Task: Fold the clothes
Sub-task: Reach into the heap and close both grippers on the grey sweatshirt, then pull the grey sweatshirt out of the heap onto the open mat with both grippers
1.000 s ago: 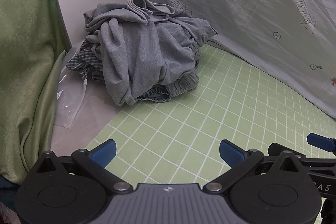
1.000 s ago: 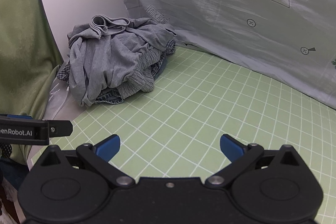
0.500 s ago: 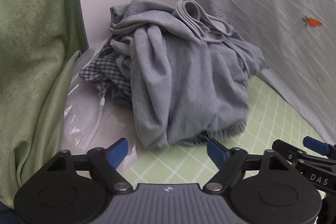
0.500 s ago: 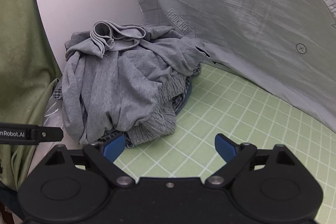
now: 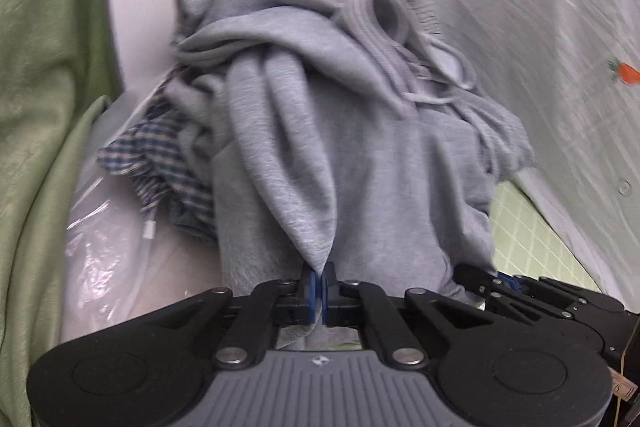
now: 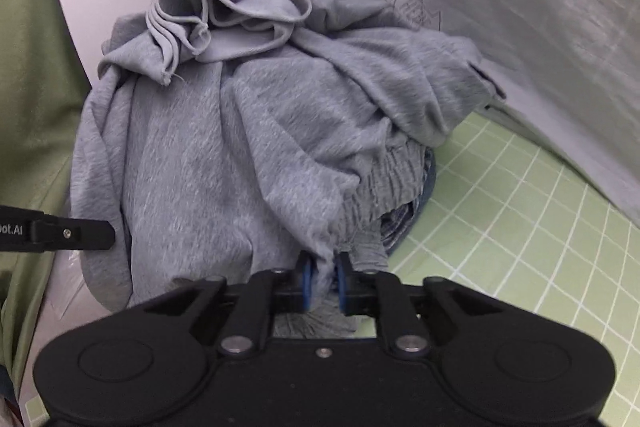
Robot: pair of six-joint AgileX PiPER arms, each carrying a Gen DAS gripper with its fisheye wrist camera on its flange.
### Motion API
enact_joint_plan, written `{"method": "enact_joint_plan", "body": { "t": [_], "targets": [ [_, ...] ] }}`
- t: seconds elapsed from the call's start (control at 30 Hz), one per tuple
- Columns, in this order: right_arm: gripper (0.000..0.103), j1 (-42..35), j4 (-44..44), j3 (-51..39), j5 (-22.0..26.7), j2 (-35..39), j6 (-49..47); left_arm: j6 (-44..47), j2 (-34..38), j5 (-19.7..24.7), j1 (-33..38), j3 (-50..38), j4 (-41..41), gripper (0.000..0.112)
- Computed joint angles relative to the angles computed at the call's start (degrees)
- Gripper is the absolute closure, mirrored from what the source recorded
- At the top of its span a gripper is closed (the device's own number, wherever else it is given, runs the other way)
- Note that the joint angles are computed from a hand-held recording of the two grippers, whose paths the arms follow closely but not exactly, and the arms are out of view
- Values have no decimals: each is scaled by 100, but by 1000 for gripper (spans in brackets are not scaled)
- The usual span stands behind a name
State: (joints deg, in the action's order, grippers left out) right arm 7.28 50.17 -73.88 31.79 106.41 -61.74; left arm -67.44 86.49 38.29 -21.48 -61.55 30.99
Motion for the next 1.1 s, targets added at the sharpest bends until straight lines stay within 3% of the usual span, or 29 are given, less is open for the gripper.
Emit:
{"method": "enact_joint_plan", "body": {
  "t": [0.17, 0.37, 0.53, 0.7, 0.83, 0.9, 1.0, 1.1],
  "targets": [
    [97, -357, 368, 801, -375, -661, -478, -400, -65, 321, -645, -129, 480, 111],
    [97, -1431, 1220, 1889, -119, -1720, -1594, -994, -285, 917, -1606, -246, 928, 111],
    [98, -2693, 1670, 2723, 536, -2708, -2658, -1594, -334, 1542, -2696, -456, 1276, 111],
    [98, -4487, 1631, 3020, 1669, -3252, -3463, -2383, 28, 2187, -3914, -966, 1520, 111],
    [98, -6132, 1359, 2682, 2606, -2981, -4005, -2756, 605, 2503, -4675, -1663, 1442, 111],
    [98, -6808, 1298, 2402, 2821, -2654, -4263, -2776, 992, 2597, -4974, -2107, 1331, 109],
    [98, -7628, 1187, 1811, 2839, -1965, -4511, -2757, 1562, 2667, -5285, -2761, 1142, 107],
    [98, -8262, 1074, 1068, 2682, -1184, -4468, -2670, 1998, 2682, -5447, -3271, 938, 93]
  ]
}}
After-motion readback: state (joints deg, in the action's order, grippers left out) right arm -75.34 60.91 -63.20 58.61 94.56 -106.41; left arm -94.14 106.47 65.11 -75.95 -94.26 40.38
